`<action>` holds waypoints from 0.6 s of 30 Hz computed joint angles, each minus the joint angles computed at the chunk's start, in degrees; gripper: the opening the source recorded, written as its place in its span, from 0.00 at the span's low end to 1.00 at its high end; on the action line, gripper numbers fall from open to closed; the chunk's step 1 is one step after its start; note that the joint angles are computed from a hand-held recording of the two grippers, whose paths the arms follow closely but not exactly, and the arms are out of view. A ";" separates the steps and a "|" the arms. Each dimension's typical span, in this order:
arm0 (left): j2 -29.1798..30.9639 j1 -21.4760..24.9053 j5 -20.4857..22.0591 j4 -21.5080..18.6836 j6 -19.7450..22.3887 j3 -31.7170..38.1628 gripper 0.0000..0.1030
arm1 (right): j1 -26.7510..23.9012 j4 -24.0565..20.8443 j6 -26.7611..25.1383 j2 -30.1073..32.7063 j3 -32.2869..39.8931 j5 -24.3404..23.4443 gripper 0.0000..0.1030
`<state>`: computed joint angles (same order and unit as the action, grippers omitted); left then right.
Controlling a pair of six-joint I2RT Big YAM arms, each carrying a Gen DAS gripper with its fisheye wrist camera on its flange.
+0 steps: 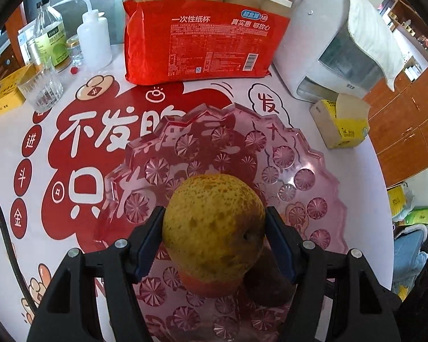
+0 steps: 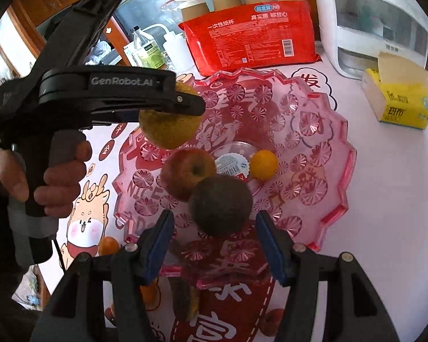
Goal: Organize fruits
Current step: 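Lift the pear and avocado into the pink bowl and release both, then withdraw both tools from the bowl toward the remaining fruit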
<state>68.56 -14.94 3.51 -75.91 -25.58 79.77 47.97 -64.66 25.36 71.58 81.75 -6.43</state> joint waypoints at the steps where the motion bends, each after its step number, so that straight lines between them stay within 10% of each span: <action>1: -0.56 0.11 0.25 0.55 -0.25 0.02 0.67 | 0.04 -0.16 -0.03 -0.07 0.10 -0.09 0.58; 4: -2.35 -0.16 -0.33 1.69 -0.64 0.89 0.85 | 0.51 -0.85 -0.14 -0.28 0.79 0.69 0.59; 18: -10.43 -5.60 -5.94 -5.60 -6.71 6.28 0.85 | 4.40 -6.97 4.85 -4.18 4.64 9.04 0.65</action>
